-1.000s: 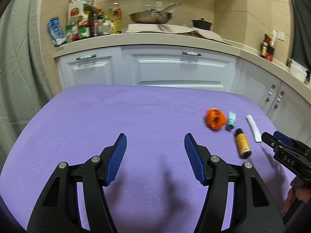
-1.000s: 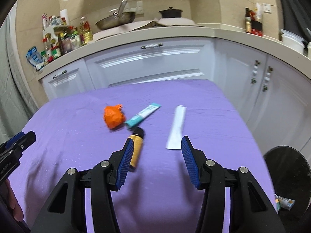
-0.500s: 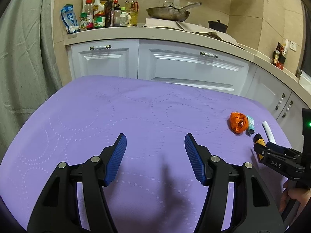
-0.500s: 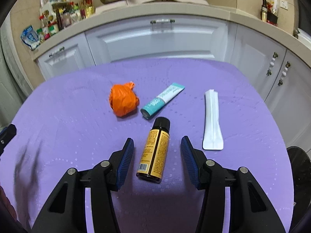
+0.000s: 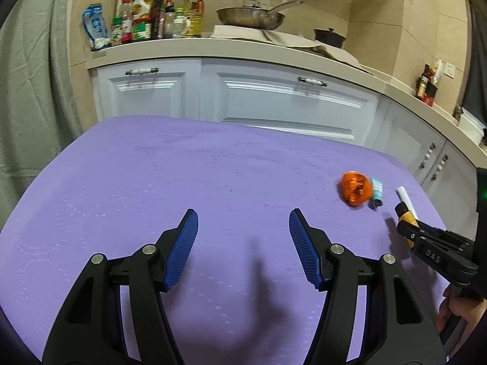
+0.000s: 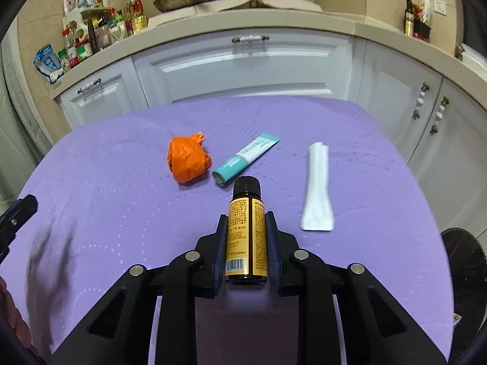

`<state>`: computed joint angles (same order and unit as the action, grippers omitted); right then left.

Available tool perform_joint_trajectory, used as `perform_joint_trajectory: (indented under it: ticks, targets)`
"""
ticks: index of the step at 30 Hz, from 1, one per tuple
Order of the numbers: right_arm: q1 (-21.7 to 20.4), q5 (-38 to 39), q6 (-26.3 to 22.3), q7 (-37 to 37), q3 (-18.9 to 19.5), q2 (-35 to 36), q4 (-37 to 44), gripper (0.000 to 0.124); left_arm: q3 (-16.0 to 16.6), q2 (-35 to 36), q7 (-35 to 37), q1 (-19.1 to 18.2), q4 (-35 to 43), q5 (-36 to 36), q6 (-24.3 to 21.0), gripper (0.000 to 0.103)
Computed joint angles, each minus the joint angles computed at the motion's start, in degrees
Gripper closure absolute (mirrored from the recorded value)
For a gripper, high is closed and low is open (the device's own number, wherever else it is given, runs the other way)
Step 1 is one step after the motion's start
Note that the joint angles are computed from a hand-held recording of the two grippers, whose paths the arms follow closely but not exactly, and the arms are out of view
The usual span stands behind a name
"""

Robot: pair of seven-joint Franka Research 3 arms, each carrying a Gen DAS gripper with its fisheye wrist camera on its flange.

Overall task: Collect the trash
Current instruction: 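Carry the amber bottle toward the bin with the right tool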

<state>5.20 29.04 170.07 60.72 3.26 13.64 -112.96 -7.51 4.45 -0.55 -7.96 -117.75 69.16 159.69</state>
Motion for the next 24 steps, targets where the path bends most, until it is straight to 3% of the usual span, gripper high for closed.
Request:
perform_joint_trajectory:
  ticks: [12, 24]
  targets:
    - [-5.17, 15.16, 4.36, -12.80, 1.74, -5.58, -4.11, 0.099, -0.99, 5.81, 6.11, -5.15, 7.27, -3.31, 0.25, 0.042]
    - [-6.33, 28.67, 4.89, -23.47, -1.76, -7.96, -5.61, 0.099, -0.16, 14.00, 14.83, -12.78, 18.23, -8.98, -1.56, 0.042]
